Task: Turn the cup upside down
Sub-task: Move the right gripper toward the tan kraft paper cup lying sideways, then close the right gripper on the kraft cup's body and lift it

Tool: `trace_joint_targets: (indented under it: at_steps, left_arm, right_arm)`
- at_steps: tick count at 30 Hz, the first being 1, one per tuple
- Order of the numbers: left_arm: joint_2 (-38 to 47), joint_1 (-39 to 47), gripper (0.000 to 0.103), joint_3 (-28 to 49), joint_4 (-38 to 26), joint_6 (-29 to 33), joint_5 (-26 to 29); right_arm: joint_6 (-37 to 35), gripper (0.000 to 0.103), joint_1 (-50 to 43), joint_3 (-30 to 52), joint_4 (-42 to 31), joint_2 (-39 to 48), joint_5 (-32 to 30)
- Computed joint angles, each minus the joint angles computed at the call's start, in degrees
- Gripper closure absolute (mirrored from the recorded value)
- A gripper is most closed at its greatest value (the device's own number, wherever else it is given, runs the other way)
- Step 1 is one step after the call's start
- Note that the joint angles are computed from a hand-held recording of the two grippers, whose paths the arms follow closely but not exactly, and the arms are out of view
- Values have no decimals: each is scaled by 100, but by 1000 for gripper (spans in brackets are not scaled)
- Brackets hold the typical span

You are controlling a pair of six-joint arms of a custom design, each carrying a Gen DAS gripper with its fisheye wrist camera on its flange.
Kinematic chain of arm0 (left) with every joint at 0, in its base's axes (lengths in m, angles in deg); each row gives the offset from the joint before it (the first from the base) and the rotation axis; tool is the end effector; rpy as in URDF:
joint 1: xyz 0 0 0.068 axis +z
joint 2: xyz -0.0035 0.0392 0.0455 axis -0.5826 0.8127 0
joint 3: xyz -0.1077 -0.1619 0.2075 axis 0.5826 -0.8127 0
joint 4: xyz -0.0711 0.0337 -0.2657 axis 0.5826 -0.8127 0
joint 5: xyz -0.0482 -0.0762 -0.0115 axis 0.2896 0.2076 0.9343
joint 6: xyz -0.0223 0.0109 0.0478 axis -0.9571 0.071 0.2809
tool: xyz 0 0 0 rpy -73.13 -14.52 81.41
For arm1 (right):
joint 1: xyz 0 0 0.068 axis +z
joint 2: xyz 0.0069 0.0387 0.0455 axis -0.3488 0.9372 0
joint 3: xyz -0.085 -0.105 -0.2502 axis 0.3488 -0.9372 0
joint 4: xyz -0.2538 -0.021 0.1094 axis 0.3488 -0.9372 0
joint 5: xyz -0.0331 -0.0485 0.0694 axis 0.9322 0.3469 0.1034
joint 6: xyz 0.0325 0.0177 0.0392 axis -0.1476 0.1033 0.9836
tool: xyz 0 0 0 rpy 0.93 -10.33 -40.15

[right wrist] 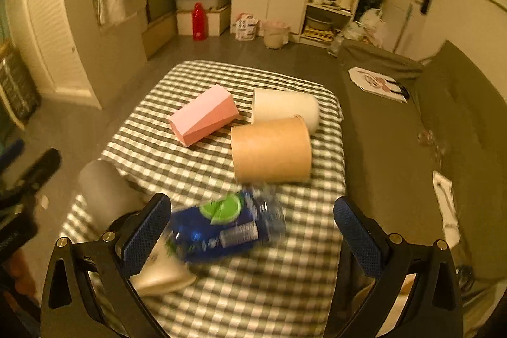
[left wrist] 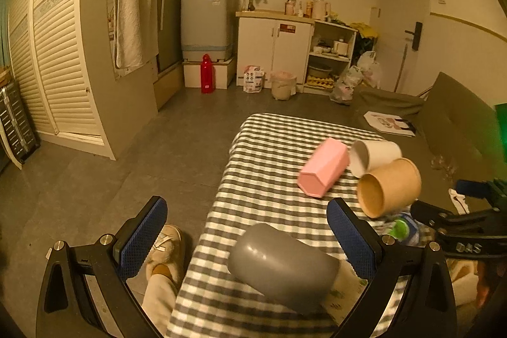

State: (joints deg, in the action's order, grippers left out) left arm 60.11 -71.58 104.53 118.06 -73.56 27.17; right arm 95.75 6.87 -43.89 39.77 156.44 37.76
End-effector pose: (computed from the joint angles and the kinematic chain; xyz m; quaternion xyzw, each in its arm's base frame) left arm 0.2900 -0.2020 0.0905 0.1465 0.8852 -0.0983 0.4305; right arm 0.2421 0.1053 0.1067 0.1246 0.9374 -0.0988 0.3098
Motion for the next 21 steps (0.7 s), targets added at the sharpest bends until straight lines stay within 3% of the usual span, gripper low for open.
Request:
trace_joint_targets:
  at_steps: [4,9,14,21]
  left_arm:
    - [301,61,0,252,-73,-29,16]
    - [654,118,0,539,-190,-57,82]
    - [803,129,0,648,-233,-42,109]
    - [822,139,0,654,-276,-81,172]
  right_arm:
    - [-474,9,-466,451,374,832,-221]
    - [-629,30,-703,785,699,1562,-330]
    - [-650,43,-671,1090,778,2077,31]
    - [-632,90,-675,911,1107,2062,145]
